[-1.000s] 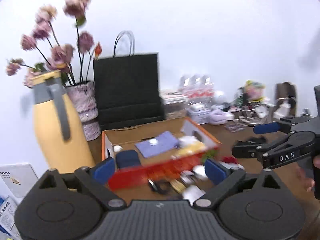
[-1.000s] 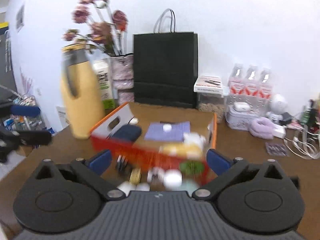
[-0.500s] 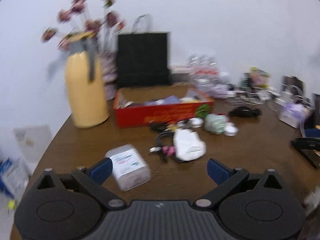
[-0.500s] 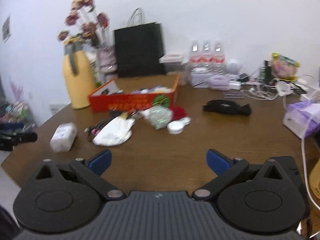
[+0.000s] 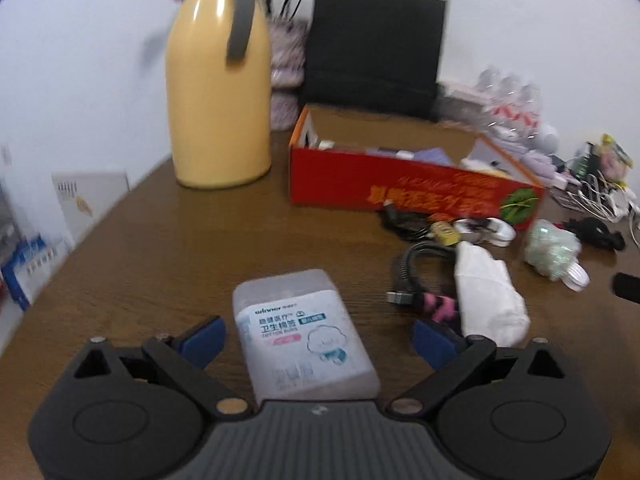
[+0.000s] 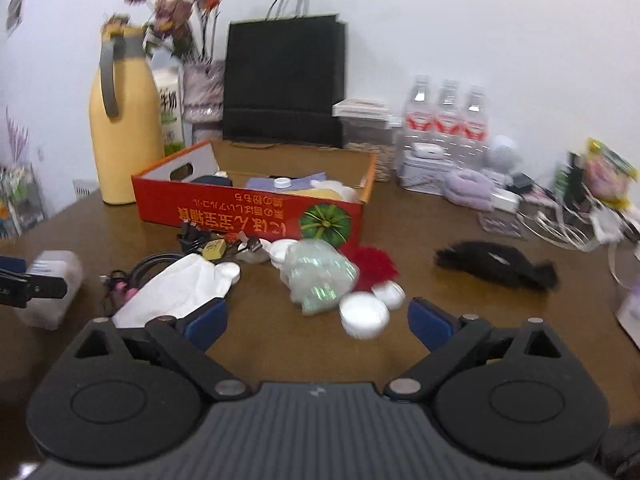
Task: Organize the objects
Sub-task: 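Grasp the white cotton-bud box with the left tool while the right tool grasps the clear plastic bag, then carry the cotton-bud box and plastic bag into the red box and release both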
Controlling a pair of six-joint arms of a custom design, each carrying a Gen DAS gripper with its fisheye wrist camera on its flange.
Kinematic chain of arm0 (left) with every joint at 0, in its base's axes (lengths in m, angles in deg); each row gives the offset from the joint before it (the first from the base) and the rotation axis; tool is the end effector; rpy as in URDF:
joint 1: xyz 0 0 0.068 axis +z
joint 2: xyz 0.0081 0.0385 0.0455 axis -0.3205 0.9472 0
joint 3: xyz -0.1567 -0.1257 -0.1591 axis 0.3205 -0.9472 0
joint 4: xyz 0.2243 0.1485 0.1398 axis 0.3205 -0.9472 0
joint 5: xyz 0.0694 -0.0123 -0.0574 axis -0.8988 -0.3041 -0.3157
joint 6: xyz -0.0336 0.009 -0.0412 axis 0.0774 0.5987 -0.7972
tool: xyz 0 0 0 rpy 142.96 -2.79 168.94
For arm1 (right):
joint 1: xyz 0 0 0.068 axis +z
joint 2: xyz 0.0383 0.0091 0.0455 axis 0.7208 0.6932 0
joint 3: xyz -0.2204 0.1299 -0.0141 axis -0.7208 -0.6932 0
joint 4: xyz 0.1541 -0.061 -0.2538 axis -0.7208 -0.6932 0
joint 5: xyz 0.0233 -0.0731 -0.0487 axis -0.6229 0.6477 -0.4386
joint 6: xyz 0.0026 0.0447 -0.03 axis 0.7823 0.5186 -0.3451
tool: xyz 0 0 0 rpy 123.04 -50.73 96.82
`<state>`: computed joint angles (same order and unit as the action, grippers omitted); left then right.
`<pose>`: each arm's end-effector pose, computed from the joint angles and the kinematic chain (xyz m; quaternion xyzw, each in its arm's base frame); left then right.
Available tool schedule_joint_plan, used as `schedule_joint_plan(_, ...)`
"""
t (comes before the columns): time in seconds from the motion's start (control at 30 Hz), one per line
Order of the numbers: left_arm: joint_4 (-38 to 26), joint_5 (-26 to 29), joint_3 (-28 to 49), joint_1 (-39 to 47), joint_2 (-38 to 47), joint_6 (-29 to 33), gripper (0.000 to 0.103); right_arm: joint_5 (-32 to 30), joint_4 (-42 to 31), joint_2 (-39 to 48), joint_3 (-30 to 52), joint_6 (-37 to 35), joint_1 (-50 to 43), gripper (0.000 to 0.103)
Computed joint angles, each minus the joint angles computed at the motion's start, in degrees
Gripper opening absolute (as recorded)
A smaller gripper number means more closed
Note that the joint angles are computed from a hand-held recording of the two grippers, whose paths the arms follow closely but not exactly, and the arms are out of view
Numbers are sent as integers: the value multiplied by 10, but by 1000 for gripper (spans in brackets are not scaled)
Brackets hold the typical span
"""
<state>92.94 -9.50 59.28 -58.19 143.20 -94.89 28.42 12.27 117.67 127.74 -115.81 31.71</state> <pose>0.2379 -0.1651 0.0211 -0.2358 0.8789 0.0625 0.4100 0.3840 -0.0755 0.0473 -0.2693 0.8281 0.1261 0.4753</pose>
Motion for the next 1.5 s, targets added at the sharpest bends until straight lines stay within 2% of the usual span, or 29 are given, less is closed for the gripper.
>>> schedule_joint_plan(0.1, 42, 26, 0, 33, 23, 18, 94, 61, 43, 65, 54, -1, 56, 89)
schedule_joint_plan(0.17, 47, 21, 13, 43, 46, 31, 87, 92, 48, 101, 90, -13, 82, 77)
schedule_joint_plan(0.23, 27, 22, 31, 49, 60, 40, 67, 117, 42, 136, 126, -22, 101, 65)
schedule_joint_plan(0.3, 28, 20, 31, 47, 64, 50, 66, 131, 40, 158, 145, -16, 109, 49)
schedule_joint_plan(0.37, 30, 24, 25, 44, 57, 59, 65, 117, 44, 159, 141, 0, 105, 47)
schedule_joint_plan(0.4, 33, 26, 21, 41, 53, 59, 65, 106, 43, 153, 136, 5, 100, 43)
schedule_joint_plan(0.5, 26, 17, 11, 20, 33, 56, 64, 68, 34, 113, 102, 26, 78, 41)
schedule_joint_plan(0.63, -17, -32, -13, -45, -32, 30, 64, 4, 42, 19, 2, 17, 32, 41)
schedule_joint_plan(0.7, -57, -57, -26, -90, -68, -3, 64, -29, 38, -34, -53, -2, 2, 41)
schedule_joint_plan(0.8, -133, -80, -38, -162, -116, -78, 64, -98, -47, -123, -121, -59, -66, 42)
schedule_joint_plan(0.87, -189, -97, -42, -210, -142, -133, 64, -155, -173, -172, -140, -150, -123, 43)
schedule_joint_plan(0.93, -223, -110, -47, -248, -156, -173, 64, -196, -315, -187, -126, -261, -167, 43)
schedule_joint_plan(0.97, -233, -107, -48, -256, -158, -186, 64, -202, -351, -193, -125, -294, -179, 43)
schedule_joint_plan(1.03, -256, -93, -40, -257, -150, -210, 64, -208, -373, -206, -132, -320, -193, 43)
schedule_joint_plan(1.1, -255, -92, -39, -253, -149, -211, 64, -210, -367, -206, -132, -306, -193, 43)
schedule_joint_plan(1.2, -184, -98, -73, -229, -194, -137, 64, -208, -329, -198, -125, -253, -174, 43)
schedule_joint_plan(1.3, -82, -59, -113, -142, -272, 6, 64, -200, -261, -214, -118, -170, -130, 42)
schedule_joint_plan(1.37, -17, -8, -114, -50, -314, 123, 64, -200, -196, -225, -98, -100, -90, 42)
schedule_joint_plan(1.43, 46, 79, -75, 63, -305, 238, 64, -189, -176, -197, -32, -46, -42, 42)
schedule_joint_plan(1.5, 57, 172, 11, 160, -243, 288, 64, -145, -171, -140, 70, 11, 14, 42)
